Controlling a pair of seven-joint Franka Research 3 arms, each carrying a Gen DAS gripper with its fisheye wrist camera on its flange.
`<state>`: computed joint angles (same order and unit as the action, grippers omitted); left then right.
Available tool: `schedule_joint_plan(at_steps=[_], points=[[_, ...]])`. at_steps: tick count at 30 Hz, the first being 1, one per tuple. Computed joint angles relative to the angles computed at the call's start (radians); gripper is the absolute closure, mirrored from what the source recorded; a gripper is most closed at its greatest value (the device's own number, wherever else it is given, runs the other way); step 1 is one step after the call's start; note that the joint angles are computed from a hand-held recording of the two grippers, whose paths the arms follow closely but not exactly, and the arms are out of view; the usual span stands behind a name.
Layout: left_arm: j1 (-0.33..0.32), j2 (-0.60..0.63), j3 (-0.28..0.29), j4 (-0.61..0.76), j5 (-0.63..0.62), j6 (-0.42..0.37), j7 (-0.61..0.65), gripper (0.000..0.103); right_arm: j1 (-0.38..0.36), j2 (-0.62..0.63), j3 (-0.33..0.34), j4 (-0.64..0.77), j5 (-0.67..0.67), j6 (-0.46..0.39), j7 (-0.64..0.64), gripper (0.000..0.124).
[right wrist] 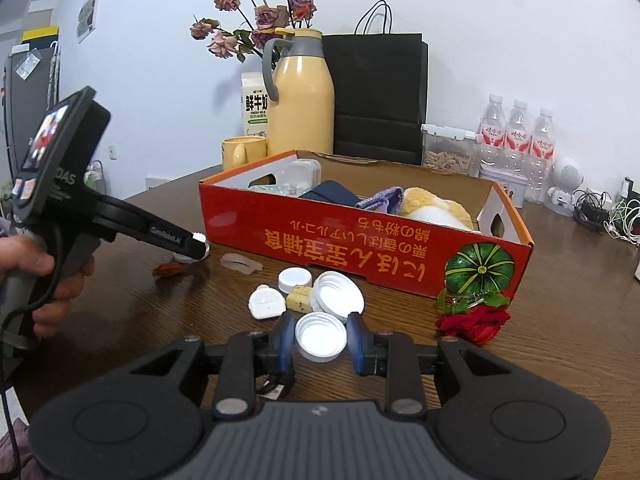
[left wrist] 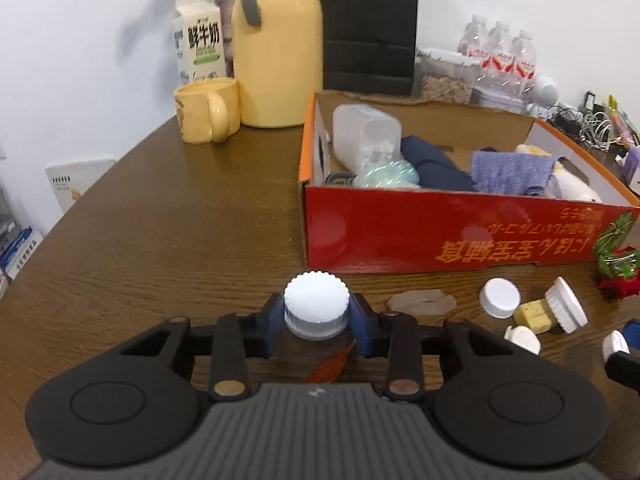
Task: Organize objects
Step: 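Carry both held caps into the box and release them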
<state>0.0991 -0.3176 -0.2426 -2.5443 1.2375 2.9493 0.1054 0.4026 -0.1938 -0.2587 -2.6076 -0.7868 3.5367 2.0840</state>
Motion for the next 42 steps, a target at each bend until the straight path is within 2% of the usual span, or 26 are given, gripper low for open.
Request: schedule_joint_plan(at_steps=[9, 16, 23, 29, 32, 36, 38, 41, 42], points=[[0.016, -0.083, -0.020, -0.017, 0.136, 0.026, -0.152, 0.067, -0.031, 0.005, 0.029, 0.009, 0.046, 0.011, -0.033, 0.097], [-0.005, -0.119, -0.020, 0.022, 0.268, 0.044, -0.267, 0.067, -0.074, 0.017, 0.097, 0.040, 0.196, 0.043, -0.153, 0.097], [-0.067, -0.041, 0.014, 0.145, 0.369, 0.008, -0.350, 0.067, -0.107, 0.076, 0.160, 0.141, 0.322, 0.067, -0.246, 0.097], [-0.113, 0.065, 0.032, 0.278, 0.401, -0.044, -0.398, 0.067, -0.149, 0.178, 0.227, 0.294, 0.413, 0.043, -0.302, 0.097], [-0.131, 0.137, 0.031, 0.354, 0.405, -0.097, -0.415, 0.067, -0.176, 0.250, 0.266, 0.396, 0.456, 0.006, -0.316, 0.097], [-0.151, 0.229, 0.046, 0.434, 0.413, -0.143, -0.457, 0.067, -0.173, 0.343, 0.292, 0.488, 0.612, -0.013, -0.409, 0.097], [-0.158, 0.266, 0.059, 0.450, 0.422, -0.136, -0.466, 0.067, -0.243, 0.378, 0.348, 0.511, 0.560, -0.021, -0.351, 0.097], [-0.162, 0.299, 0.080, 0.454, 0.367, -0.098, -0.392, 0.067, -0.366, 0.400, 0.452, 0.529, 0.462, -0.062, -0.284, 0.097], [-0.163, 0.304, 0.084, 0.454, 0.359, -0.095, -0.386, 0.067, -0.377, 0.403, 0.465, 0.531, 0.464, -0.067, -0.287, 0.097]])
